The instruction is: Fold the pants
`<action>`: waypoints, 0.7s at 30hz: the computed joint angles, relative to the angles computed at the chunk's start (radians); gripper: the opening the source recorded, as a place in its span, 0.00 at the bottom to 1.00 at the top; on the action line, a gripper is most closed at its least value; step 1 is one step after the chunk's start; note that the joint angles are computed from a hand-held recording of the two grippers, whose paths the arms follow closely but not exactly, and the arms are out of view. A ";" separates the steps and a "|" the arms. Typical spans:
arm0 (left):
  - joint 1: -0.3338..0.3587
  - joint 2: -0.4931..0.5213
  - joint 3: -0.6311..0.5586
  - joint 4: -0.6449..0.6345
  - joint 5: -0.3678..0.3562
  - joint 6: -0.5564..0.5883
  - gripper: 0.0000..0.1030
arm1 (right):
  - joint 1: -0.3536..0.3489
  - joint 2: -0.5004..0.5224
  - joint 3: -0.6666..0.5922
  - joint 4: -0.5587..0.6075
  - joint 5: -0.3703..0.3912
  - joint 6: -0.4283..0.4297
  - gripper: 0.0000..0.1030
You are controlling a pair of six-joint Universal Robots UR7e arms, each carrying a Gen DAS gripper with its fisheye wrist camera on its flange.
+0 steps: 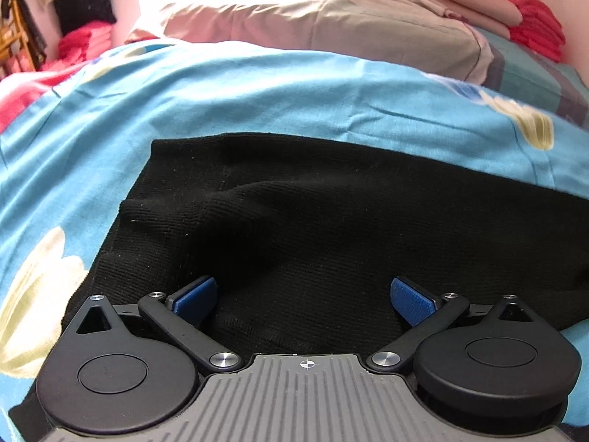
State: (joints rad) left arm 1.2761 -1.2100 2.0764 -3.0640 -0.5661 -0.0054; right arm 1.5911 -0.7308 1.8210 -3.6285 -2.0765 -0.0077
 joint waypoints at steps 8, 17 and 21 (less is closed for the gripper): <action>-0.021 -0.055 0.035 0.049 -0.011 -0.047 1.00 | 0.092 0.060 -0.009 -0.237 -0.133 -0.193 0.58; -0.089 -0.164 0.169 0.069 0.031 -0.089 1.00 | 0.096 0.052 -0.014 0.047 -0.153 -0.154 0.50; -0.128 -0.241 0.243 0.062 0.040 -0.103 1.00 | 0.114 0.010 0.093 -0.183 -0.171 -0.248 0.71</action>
State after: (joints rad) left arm 1.1477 -1.4508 2.3197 -3.0020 -0.5263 -0.1082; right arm 1.7050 -0.7213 1.9142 -3.8117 -2.2476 -0.2558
